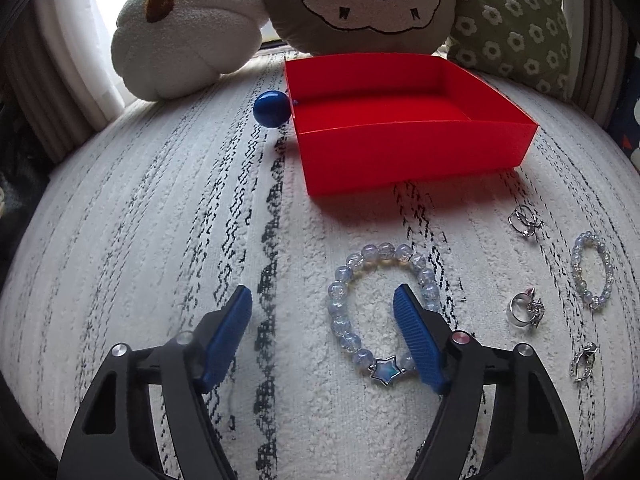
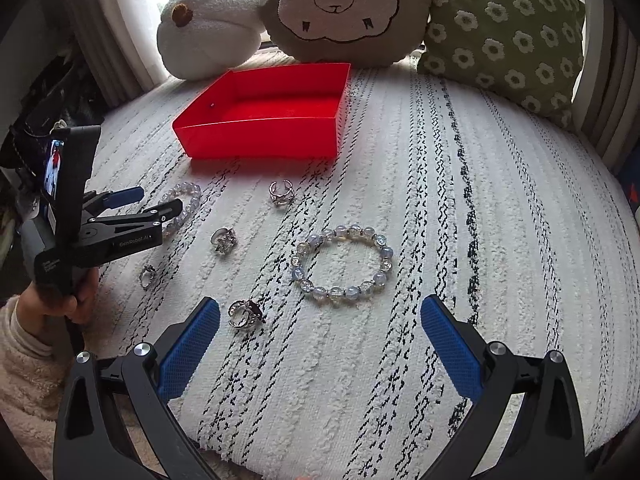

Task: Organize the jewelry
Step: 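Move the left tool to the star-charm bead bracelet and close on it, then lift the star-charm bracelet with the left tool while the right tool grasps the clear-bead bracelet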

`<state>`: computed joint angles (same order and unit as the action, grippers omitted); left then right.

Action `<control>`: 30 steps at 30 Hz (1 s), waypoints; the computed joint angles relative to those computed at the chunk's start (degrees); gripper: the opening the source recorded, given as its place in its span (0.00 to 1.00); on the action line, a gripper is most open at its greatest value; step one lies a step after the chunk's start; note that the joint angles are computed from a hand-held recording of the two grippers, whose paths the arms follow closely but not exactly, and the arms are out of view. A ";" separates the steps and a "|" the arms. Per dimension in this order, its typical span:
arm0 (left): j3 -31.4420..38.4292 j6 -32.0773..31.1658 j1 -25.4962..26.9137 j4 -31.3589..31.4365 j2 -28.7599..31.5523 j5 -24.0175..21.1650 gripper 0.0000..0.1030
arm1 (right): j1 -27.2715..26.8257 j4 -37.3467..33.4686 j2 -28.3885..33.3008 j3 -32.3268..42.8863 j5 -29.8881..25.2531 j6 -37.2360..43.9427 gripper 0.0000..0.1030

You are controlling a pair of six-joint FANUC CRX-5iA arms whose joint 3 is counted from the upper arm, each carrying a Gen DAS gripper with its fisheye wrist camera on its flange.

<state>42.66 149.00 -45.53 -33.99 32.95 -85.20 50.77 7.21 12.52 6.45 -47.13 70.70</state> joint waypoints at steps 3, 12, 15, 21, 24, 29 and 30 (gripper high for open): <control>-1.43 0.29 0.10 1.13 -0.87 2.35 0.50 | 0.01 0.02 -0.05 -0.03 0.03 0.02 0.96; -3.19 -0.98 0.42 3.23 -2.07 5.54 0.10 | 0.07 0.15 -0.01 -0.02 0.11 -0.05 0.96; -3.33 -1.23 0.25 3.09 -2.18 5.55 0.09 | 0.06 0.23 0.01 -0.01 0.07 -0.17 0.96; -4.22 0.19 -0.82 0.46 -3.77 6.32 0.09 | 0.11 0.52 0.11 -0.06 0.10 -0.72 0.96; -5.08 2.38 -2.42 -3.68 -5.90 7.26 0.09 | -0.04 0.62 0.23 0.05 0.15 -0.99 0.96; -6.09 3.70 -3.86 -7.20 -8.23 8.89 0.09 | -0.34 1.81 1.06 0.31 -0.02 -2.70 0.96; -5.87 3.67 -4.00 -7.46 -8.15 8.45 0.09 | -0.36 2.26 1.30 0.35 -0.02 -3.23 0.96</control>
<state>36.79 152.67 -49.53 -41.45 24.80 -76.75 50.41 9.47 13.82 6.80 -47.16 67.47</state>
